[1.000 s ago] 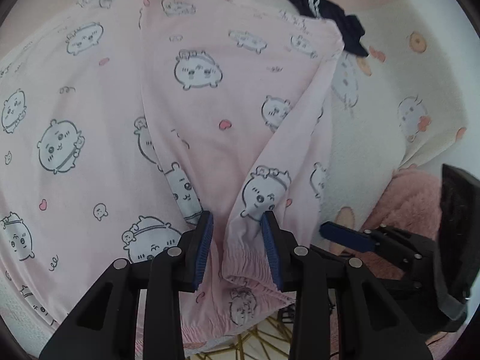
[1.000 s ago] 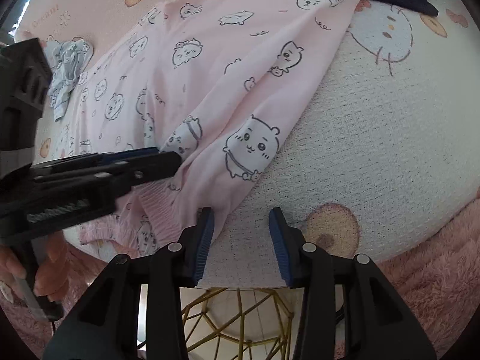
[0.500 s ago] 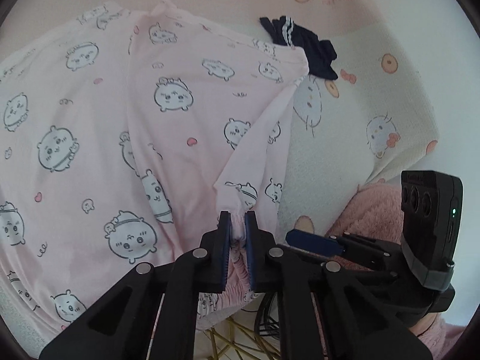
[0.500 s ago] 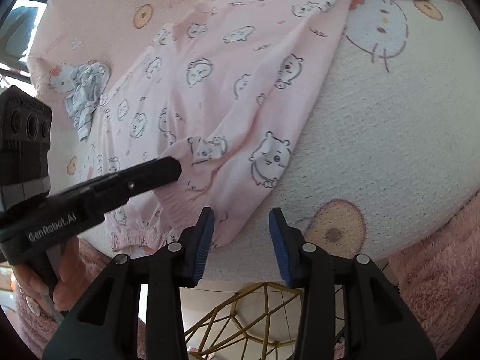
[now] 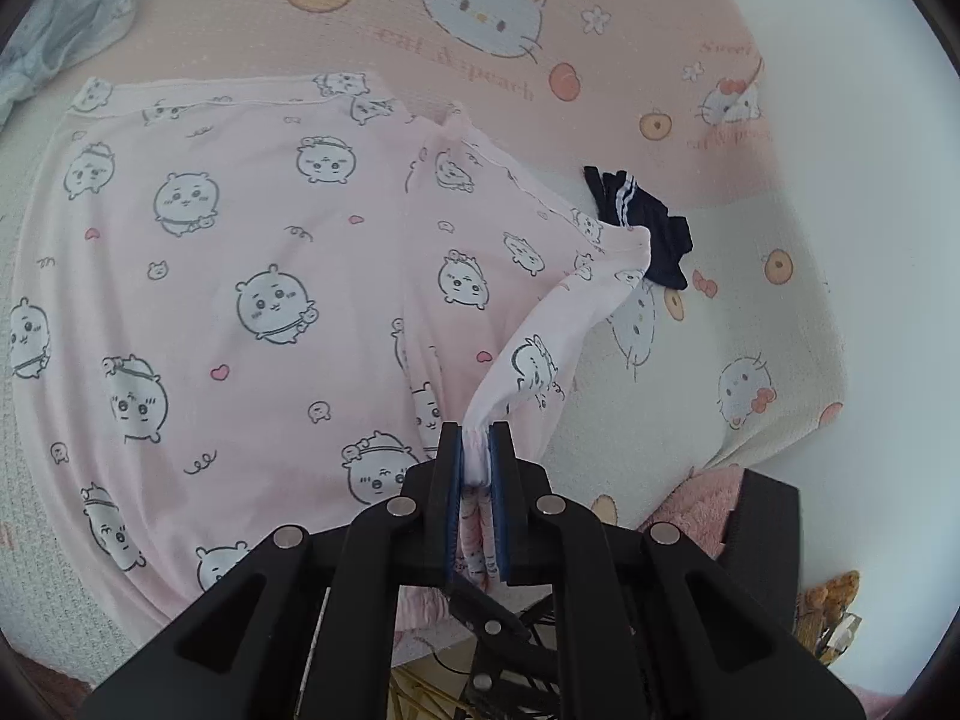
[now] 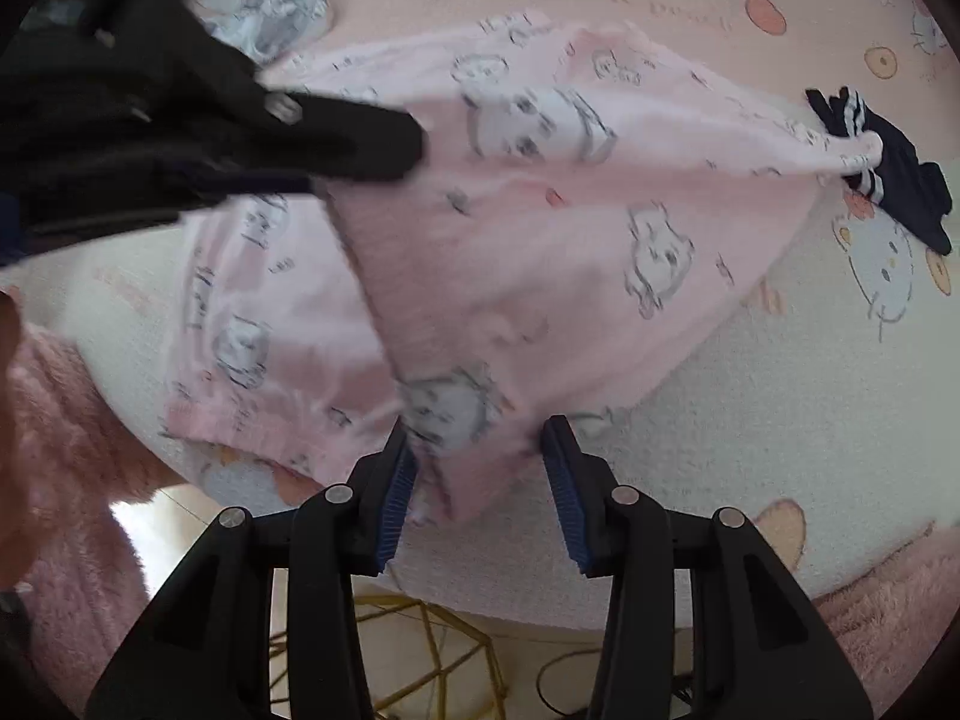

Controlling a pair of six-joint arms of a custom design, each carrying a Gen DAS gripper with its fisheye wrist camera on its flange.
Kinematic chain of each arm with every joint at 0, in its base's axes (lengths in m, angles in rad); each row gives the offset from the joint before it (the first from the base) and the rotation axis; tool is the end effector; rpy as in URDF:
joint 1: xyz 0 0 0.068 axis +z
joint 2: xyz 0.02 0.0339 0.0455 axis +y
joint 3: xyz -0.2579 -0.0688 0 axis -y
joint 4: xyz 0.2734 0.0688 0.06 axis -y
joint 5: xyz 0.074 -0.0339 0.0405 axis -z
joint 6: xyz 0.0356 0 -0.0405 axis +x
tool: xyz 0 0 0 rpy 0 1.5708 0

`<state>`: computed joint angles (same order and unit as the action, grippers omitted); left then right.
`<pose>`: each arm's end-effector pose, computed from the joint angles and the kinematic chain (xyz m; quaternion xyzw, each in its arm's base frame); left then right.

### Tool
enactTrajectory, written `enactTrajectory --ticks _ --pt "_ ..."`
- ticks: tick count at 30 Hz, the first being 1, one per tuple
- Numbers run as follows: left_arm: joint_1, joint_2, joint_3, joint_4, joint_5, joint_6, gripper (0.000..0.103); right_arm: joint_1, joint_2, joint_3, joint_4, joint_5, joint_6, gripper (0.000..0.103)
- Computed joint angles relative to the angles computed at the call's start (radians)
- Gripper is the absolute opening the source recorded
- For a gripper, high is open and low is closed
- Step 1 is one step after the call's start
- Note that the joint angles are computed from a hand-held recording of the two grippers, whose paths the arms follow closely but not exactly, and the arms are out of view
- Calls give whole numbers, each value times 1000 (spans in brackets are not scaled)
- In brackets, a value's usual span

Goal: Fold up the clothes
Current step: 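Lift the pajama cuff with the left gripper and fold it over the legs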

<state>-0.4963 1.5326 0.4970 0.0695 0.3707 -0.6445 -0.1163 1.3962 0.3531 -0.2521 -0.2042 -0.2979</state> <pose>0.2244 -0.1362 0.0785 -0.0147 0.9398 -0.3061 0.1513 0.1939 -0.0154 0.0567 -0.1033 0.9800 0.0707 0.1545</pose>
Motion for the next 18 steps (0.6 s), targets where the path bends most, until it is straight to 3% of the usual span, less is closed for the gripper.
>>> enactTrajectory --ticks 6,9,12,18 --pt "70 -80 -97 12 27 9 9 -177 -70 24 -114 -107 -80 45" --pt "115 -202 -140 -66 12 40 9 -154 -122 24 -137 -138 -74 48" --pt "167 -330 -174 -159 -1 78 9 -57 -85 31 -112 -110 -30 48" --pt "314 -610 -293 -389 -18 158 9 1 -55 29 -116 -99 -54 49"
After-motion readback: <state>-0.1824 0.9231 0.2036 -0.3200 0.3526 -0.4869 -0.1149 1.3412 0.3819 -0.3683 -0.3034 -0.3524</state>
